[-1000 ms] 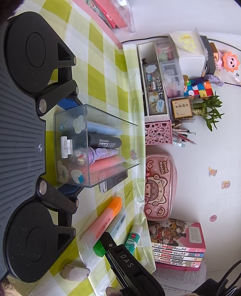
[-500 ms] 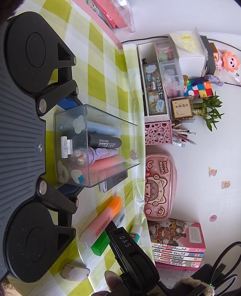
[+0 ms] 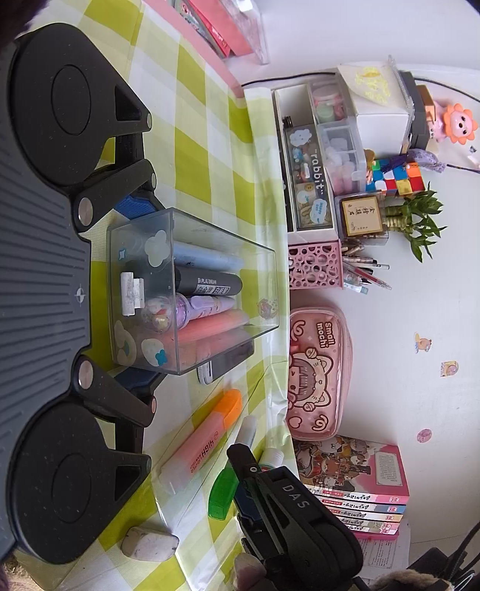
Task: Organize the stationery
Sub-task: 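Lift the green-capped highlighter, lower it into the clear box, open right gripper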
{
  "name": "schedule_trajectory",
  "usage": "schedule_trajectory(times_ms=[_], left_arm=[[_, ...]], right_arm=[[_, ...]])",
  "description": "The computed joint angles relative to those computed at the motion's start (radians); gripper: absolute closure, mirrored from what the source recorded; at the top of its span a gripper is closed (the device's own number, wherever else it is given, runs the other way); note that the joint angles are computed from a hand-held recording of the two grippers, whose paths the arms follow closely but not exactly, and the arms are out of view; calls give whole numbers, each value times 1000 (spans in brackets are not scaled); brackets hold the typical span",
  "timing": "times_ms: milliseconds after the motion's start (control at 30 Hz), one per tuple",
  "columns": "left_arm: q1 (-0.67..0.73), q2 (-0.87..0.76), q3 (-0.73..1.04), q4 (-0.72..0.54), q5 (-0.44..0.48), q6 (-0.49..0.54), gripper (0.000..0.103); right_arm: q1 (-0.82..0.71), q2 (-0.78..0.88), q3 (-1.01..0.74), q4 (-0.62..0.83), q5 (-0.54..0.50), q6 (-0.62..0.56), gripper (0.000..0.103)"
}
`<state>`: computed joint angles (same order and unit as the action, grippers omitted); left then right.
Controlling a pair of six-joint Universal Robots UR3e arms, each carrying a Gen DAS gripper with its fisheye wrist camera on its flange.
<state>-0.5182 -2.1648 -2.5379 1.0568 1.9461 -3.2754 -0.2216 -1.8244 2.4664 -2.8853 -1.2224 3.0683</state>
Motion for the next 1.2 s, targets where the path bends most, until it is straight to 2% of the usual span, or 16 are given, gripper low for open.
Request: schedule_trajectory(times_ms=[133, 400, 567, 700, 933, 1200], left_arm=[[0, 0, 0, 1, 0, 0, 29], [0, -1, 0, 1, 0, 0, 30], [0, -1, 0, 1, 0, 0, 30], [0, -1, 0, 1, -1, 1, 30], [-1, -1, 3, -1, 0, 0, 29], [-3, 1, 6, -7, 2, 0, 29]], right_arm=[[-63, -66, 8, 78, 100, -1, 82], [-47, -138, 4, 110, 167, 11, 82], [-29, -156, -12, 115, 241, 58, 82], [7, -92, -32, 79, 297, 115, 82], [108, 86, -86, -39, 269, 207, 82], [137, 223, -168, -72, 290, 301, 81]])
